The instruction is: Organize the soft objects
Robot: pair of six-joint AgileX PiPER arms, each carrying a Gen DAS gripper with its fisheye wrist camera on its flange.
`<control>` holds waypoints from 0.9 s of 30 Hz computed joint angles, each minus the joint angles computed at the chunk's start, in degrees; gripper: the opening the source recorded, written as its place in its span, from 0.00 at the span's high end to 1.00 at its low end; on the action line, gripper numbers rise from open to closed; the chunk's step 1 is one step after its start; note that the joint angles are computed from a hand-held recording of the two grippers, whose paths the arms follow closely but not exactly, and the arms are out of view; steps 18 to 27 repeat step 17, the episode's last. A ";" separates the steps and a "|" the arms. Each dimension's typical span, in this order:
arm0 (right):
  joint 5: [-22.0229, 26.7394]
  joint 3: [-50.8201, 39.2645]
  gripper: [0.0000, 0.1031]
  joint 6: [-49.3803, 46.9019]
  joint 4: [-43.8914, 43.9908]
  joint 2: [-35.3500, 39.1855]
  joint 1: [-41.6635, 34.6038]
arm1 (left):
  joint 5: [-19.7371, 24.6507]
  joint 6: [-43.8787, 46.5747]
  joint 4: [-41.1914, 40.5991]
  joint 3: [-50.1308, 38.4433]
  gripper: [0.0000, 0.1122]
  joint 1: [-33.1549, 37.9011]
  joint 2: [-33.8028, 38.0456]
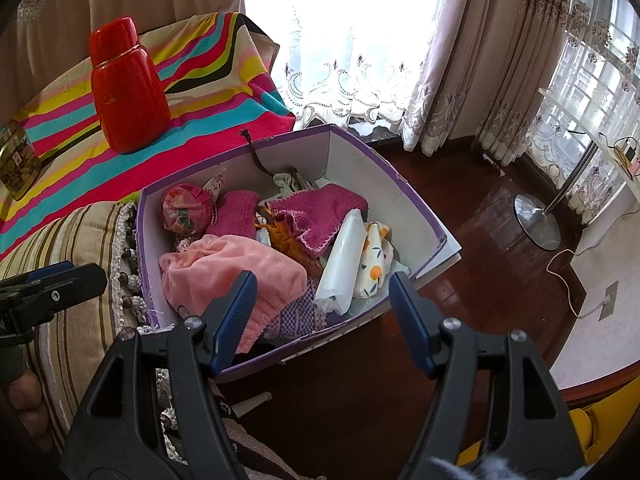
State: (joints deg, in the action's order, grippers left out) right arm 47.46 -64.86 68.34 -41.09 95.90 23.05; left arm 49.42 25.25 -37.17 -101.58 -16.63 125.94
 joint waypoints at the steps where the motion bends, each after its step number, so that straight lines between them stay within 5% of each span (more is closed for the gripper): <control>1: -0.11 0.06 0.31 -0.04 0.11 0.01 -0.02 | 0.02 -0.03 0.01 0.02 0.09 0.01 -0.02; 27: -0.05 0.26 0.31 0.52 0.39 0.03 0.23 | -0.21 0.36 0.65 -0.61 0.09 -0.65 0.15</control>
